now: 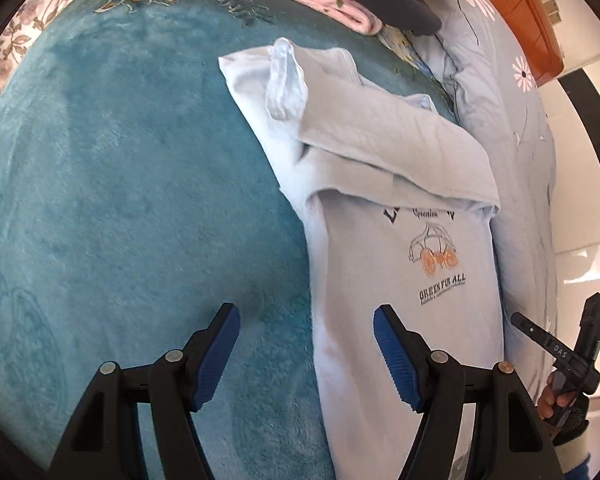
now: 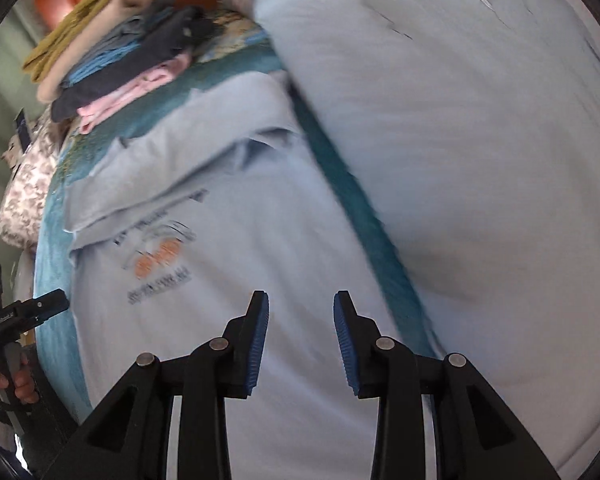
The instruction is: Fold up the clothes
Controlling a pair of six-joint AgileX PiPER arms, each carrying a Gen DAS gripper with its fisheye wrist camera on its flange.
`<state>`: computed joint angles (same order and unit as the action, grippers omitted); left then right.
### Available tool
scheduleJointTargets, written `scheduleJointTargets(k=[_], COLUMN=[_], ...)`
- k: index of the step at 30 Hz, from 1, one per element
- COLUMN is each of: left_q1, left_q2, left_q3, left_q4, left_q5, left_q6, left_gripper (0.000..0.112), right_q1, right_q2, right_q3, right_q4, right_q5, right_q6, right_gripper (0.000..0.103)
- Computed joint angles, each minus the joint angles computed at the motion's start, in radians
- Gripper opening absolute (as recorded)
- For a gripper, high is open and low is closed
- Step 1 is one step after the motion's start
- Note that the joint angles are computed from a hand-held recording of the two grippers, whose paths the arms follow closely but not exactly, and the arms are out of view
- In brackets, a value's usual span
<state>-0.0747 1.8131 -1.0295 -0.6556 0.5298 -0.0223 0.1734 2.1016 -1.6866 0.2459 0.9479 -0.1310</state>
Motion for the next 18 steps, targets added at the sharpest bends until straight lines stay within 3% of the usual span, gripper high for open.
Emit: scheduleJointTargets(k=[9, 13, 18], left_q1=[-0.102, -0.108, -0.192], left_q2=[-0.092, -0.083, -0.045], left_q3=[0.123, 0.158, 0.106], left_q4=[-0.150, -0.300, -0.208], left_q5=[0.022, 0.142, 0.248], left_q6=[0.068, 0.134, -0.023], left_gripper=[0.073, 0.074, 0.074], right_q1=[-0.200, -0.239, -0.281], right_q2=[-0.154, -0.200, -0.224], right_q3=[0.348, 0.410, 0.444], right_q4=[0.095, 0.126, 0.145], right_q5=[-0.063, -0.071, -0.055], right_q6=[-0.147, -0.236, -0.304], right_gripper=[0.038, 0.038, 0.038])
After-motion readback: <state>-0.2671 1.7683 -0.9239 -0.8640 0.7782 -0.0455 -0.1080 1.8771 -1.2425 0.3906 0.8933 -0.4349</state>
